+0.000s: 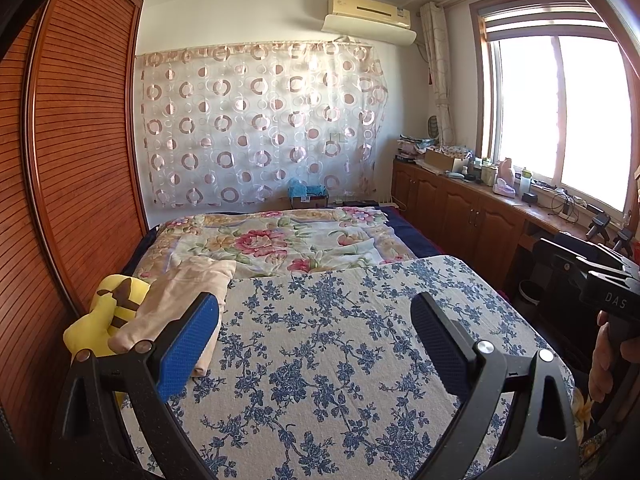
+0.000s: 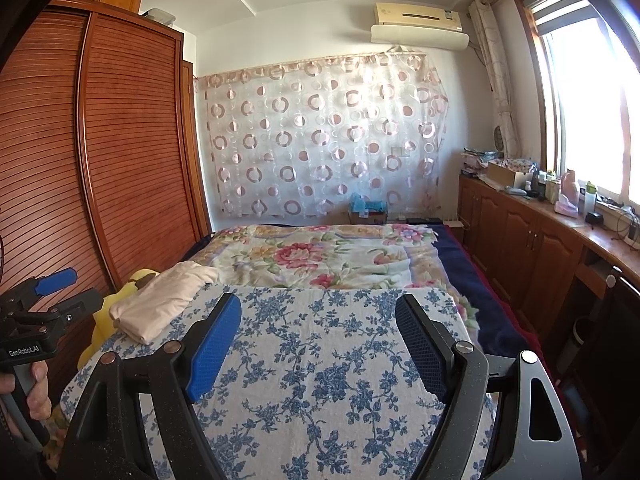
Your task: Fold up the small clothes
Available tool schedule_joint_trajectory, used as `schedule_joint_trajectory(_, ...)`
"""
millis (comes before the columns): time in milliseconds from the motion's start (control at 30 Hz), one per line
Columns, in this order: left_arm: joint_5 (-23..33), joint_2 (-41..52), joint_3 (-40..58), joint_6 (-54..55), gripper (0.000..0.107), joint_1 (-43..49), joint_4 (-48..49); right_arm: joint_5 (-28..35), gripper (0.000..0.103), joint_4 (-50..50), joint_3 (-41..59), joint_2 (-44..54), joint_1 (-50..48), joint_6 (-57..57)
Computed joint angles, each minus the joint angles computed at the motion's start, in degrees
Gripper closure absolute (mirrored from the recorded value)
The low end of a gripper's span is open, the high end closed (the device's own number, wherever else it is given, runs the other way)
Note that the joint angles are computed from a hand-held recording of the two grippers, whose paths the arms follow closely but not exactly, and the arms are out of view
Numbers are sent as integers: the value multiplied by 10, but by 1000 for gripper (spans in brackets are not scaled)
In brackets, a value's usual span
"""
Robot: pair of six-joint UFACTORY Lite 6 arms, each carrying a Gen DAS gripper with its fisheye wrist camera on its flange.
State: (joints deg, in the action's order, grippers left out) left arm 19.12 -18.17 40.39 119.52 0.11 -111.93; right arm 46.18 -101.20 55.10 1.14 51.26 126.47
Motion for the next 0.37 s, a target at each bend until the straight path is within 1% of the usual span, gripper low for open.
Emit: schedule_joint_trajectory(367,0,0,0,0,10,0,-1,-4,22,0,-2,-5,-4,-3)
